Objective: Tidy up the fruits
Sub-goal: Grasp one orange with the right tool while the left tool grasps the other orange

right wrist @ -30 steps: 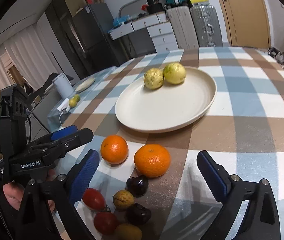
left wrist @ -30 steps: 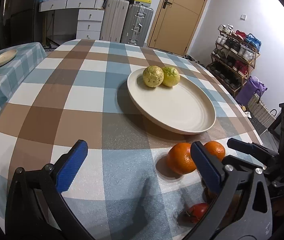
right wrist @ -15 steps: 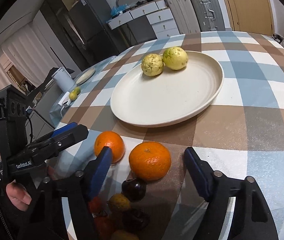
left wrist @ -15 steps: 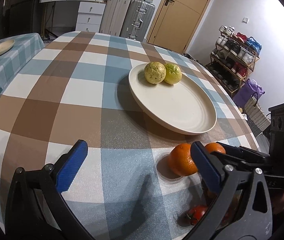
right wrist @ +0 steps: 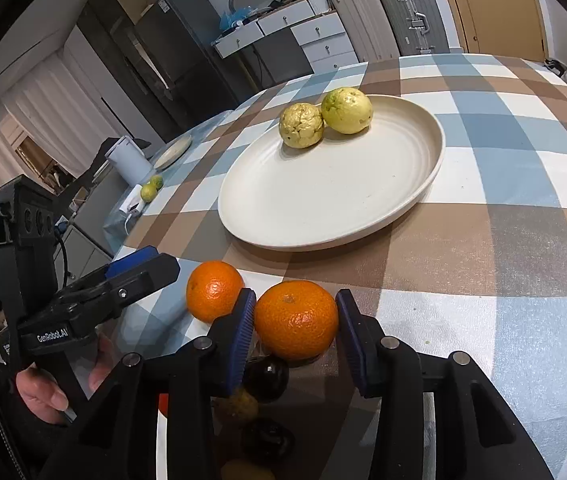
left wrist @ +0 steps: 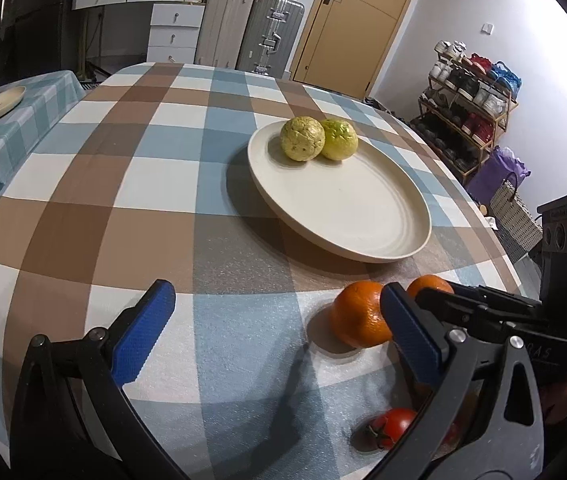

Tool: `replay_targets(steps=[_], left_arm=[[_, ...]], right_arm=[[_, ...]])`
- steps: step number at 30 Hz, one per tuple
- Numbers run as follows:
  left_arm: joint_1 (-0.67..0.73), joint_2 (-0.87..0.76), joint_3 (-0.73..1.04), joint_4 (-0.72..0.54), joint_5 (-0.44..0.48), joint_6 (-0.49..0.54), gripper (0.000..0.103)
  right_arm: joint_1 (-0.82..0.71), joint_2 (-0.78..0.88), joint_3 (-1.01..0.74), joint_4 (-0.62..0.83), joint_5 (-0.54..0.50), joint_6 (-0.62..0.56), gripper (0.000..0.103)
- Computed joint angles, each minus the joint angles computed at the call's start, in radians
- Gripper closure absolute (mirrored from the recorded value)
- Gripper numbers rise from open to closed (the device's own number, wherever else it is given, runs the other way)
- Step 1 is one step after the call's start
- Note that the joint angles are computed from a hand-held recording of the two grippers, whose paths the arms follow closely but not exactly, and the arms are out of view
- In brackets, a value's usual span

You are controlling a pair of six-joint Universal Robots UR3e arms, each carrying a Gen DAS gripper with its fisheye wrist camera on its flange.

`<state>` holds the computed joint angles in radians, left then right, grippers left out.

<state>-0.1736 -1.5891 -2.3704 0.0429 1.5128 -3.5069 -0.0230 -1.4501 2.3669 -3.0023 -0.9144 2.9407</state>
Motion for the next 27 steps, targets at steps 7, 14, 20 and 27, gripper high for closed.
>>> replay_targets(steps=[7, 14, 20, 27], left_arm=[[-0.032, -0.024, 0.068, -0.059, -0.005, 0.008, 0.001], [-0.084, -0.086, 0.164, -0.129, -0.001, 0.016, 0.001], [-0.126, -0.123, 0.240, -0.200, 0.034, 0.008, 0.001], [-0.130, -0.142, 0.279, -0.242, 0.026, 0.013, 0.018]], right_arm=[[-0.064, -0.057, 0.061, 0.000, 0.053, -0.034, 0.061], [-0.147, -0.143, 0.131, 0.033, 0.108, -0.098, 0.061], [-0.211, -0.227, 0.178, 0.097, 0.143, -0.147, 0.061], [-0.265, -0.298, 0.212, 0.177, 0.184, -0.215, 0.061]])
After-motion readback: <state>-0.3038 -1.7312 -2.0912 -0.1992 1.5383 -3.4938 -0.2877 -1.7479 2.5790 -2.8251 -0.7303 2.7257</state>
